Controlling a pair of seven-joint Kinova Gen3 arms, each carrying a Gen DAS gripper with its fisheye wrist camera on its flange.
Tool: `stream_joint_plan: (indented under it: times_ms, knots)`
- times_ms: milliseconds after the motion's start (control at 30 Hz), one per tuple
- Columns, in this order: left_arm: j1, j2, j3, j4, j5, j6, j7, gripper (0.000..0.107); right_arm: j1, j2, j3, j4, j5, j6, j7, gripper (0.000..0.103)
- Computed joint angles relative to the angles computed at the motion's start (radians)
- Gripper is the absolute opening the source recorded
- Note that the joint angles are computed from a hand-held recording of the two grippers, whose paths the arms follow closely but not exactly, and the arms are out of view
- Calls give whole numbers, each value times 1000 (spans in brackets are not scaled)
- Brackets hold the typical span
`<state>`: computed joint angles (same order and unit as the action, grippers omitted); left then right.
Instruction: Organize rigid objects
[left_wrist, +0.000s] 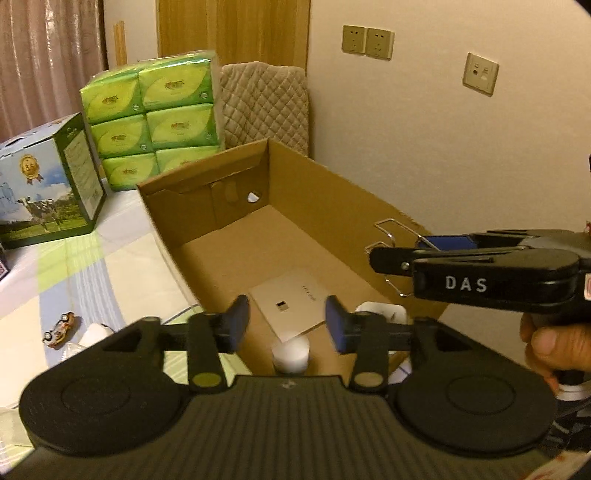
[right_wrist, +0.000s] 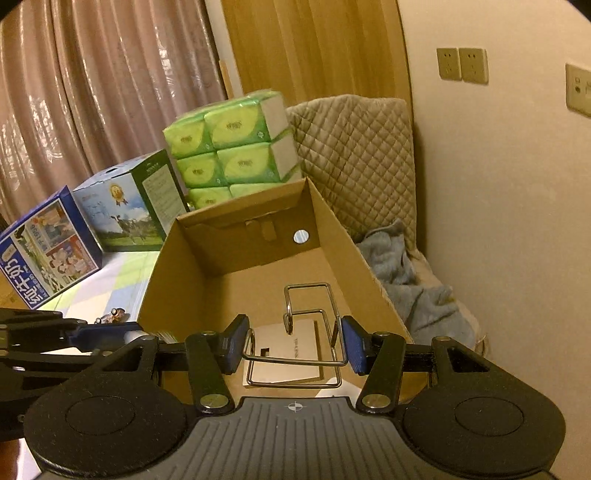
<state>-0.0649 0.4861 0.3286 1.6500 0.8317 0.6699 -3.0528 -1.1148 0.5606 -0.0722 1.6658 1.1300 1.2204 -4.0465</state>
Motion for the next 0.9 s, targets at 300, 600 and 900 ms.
stream_joint_plan:
  times_ms: [300, 600, 900]
  knots:
    - [-61, -36, -24, 16, 62, -6, -15, 43, 8, -2, 1, 16, 21, -35, -35, 51]
    - [-94, -66, -58, 42, 100, -7, -23, 44, 17, -3, 3, 4, 40, -68, -25, 51]
    - [-120, -99, -87, 83, 121, -22, -45, 60, 3, -17, 5, -7, 87, -54, -22, 75]
